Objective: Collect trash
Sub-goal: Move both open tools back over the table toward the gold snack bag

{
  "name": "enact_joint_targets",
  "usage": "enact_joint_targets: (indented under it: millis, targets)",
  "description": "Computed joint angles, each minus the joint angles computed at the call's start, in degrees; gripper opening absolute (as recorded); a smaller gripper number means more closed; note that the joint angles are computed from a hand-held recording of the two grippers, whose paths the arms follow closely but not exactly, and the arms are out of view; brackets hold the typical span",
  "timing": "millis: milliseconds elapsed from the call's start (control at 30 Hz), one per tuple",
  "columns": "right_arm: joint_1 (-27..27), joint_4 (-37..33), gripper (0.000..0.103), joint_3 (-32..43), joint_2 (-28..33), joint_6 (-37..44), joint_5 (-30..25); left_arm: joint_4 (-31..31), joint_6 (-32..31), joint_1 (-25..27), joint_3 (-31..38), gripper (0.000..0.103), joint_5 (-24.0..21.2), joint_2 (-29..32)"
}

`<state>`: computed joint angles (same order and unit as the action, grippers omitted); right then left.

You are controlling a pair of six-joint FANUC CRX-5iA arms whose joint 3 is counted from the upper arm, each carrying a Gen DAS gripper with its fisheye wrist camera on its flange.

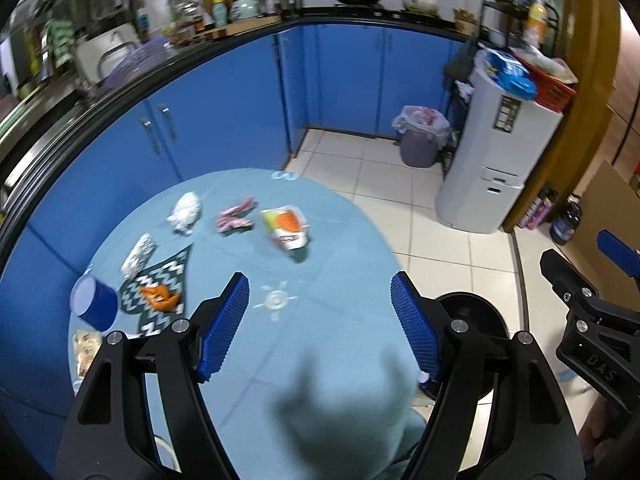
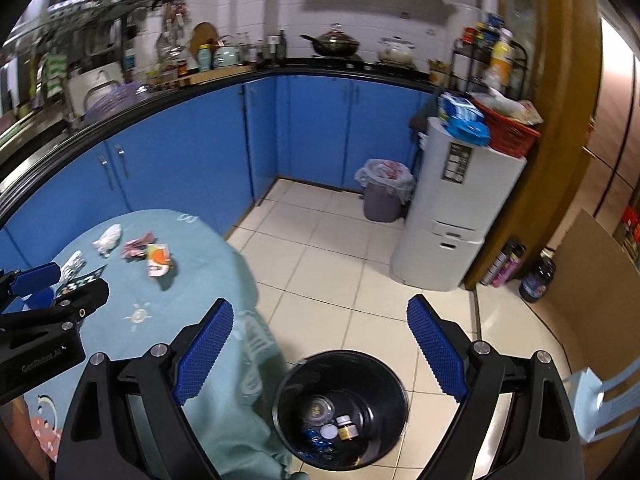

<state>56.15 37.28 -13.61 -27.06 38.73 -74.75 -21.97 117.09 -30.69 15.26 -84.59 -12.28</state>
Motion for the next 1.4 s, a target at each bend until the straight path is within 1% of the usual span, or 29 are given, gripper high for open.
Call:
enact_joint_targets:
  millis: [267,467,767,967,1000,1167,1233,1267,1400]
  targets:
    - [5.57,1.21,0.087,2.39,3.97,0.08,1.34,0.82,-0.87,6.41,-4.88,0.074,-0.01,-6.48]
    - [9.59,1.76,0.087,3.98,6.56,0.25,2.1,2.14,-2.22,12.17,-8.57,0.074,-0.24,-11.47]
    - [13.09,-0.06,0.087,7.51,11.2,1.62,3.95,5.58,-7.17,24.01,-13.86,0.073,-1.14,-18.43]
    - [13.99,-3.73,0.087,10.37,14.65,3.38,5.25,10.79,-13.77,35.63,-18.09,0.073,-0.68,-22.83]
    - [14.17,-4.27,0.087,10.85,15.32,3.77,5.45,12.56,-15.86,38.99,-19.24,0.073,-0.5,-23.73]
    - [14.44,-7.84,0.087,13.56,18.45,5.56,6.39,18.14,-23.32,49.87,-23.45,0.073,-0.13,-26.49]
    - [14.52,-9.06,0.087,14.41,19.67,5.99,6.77,19.67,-25.84,53.31,-24.83,0.073,-0.03,-27.22]
    - [14.53,-9.91,0.087,15.02,20.53,6.42,6.87,21.23,-28.0,56.29,-26.0,0.073,-0.02,-27.78]
    - [14.44,-13.05,0.087,16.54,22.9,8.02,7.59,25.75,-34.5,64.64,-29.41,0.073,-0.28,-29.0]
